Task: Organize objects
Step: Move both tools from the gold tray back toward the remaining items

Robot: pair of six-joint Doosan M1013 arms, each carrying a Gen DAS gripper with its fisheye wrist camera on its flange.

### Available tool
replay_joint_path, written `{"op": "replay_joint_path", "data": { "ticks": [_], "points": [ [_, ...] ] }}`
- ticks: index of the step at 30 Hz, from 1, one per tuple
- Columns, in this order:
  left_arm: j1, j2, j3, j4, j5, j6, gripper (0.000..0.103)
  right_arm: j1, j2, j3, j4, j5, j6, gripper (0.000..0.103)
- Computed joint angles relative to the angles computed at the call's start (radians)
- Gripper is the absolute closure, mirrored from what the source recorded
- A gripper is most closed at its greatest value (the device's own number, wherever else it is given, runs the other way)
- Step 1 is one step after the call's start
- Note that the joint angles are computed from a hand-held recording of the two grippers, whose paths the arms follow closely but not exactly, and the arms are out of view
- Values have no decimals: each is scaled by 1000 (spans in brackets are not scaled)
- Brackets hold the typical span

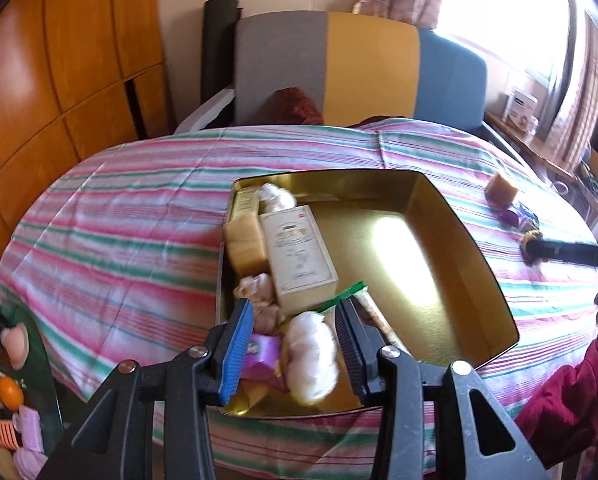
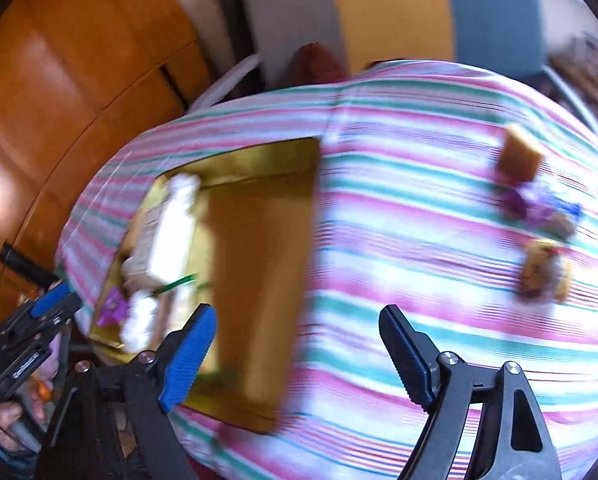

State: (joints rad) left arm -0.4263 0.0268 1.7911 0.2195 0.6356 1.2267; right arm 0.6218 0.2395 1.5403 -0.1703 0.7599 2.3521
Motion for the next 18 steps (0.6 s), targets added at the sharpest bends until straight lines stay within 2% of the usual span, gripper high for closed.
{"op": "replay_joint_path", "data": {
  "ticks": [10,18],
  "points": [
    [-53,27,-39,-6,10,74,61,-97,-126,122,-227,57,282,17],
    [-90,49,-65,-28,26,141,61,-188,-197,239,-381,75,544,14]
  ]
}}
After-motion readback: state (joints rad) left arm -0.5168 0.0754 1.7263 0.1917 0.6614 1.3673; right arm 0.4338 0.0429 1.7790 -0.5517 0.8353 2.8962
